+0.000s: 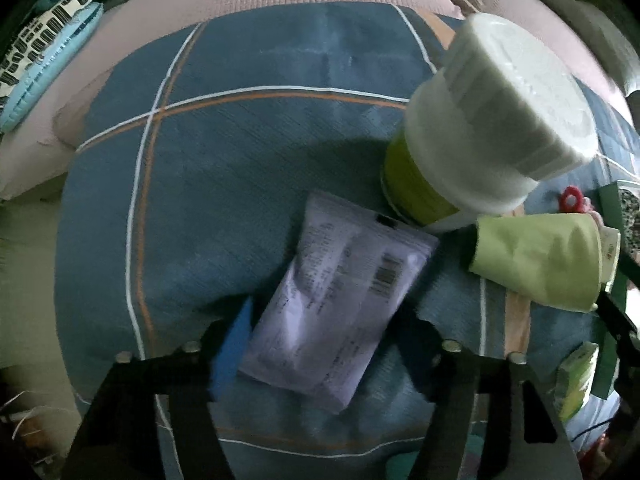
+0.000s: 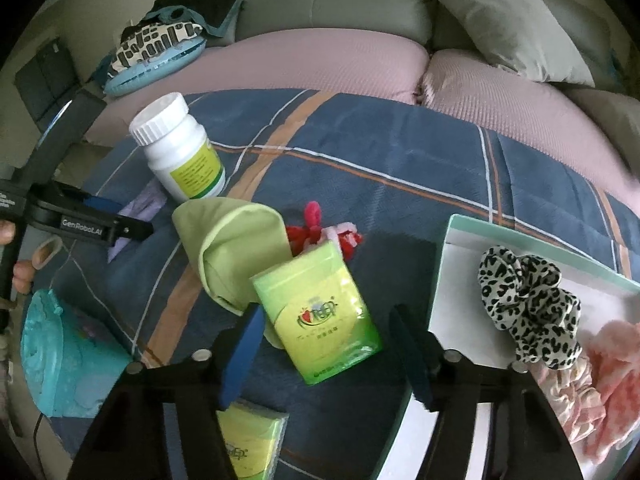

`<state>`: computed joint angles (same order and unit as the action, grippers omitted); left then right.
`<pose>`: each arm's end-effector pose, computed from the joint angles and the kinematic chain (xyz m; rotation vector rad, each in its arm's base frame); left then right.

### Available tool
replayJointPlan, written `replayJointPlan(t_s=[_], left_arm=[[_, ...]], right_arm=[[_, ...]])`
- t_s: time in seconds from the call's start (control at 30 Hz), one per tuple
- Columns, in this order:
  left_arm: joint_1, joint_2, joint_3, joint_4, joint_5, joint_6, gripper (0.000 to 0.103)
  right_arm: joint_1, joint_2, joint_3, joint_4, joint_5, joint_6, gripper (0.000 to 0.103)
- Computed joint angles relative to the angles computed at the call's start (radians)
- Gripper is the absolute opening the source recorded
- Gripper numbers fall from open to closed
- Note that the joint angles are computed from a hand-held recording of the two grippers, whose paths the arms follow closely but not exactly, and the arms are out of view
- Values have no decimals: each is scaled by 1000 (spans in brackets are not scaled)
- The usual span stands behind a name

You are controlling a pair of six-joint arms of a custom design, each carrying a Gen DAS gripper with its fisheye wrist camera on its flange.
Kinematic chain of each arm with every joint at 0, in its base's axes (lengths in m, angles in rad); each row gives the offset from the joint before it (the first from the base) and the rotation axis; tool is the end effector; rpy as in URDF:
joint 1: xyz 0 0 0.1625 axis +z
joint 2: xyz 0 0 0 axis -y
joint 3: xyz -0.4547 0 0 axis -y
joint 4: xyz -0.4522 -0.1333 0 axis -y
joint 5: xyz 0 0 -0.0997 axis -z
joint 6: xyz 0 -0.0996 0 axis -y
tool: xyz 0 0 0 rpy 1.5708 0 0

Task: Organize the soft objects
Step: 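Grasp the purple wet-wipe packet with the left gripper while the right grasps the green tissue pack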

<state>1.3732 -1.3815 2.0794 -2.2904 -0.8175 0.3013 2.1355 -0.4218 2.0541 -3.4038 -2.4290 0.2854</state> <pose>0.0928 -0.5625 0.2480 0.5796 2.3168 0.0231 0.3153 -0.3895 -0.1466 0.2204 -2.3476 0.6605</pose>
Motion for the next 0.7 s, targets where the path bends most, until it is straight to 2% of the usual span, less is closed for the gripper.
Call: replayJointPlan(t_s=[0.07,0.3,0.7], left_arm=[[-1,-4,1,8,-8,-4,61],[12,1,-18,16,-22,-11,58],[13,1,-3,-9,-22,-28,56]], right_arm=[[0,0,0,0,2,-3,62],[-4,-1,2,15,6,-1,61],[-6,5,-1,14,3,-5,59]])
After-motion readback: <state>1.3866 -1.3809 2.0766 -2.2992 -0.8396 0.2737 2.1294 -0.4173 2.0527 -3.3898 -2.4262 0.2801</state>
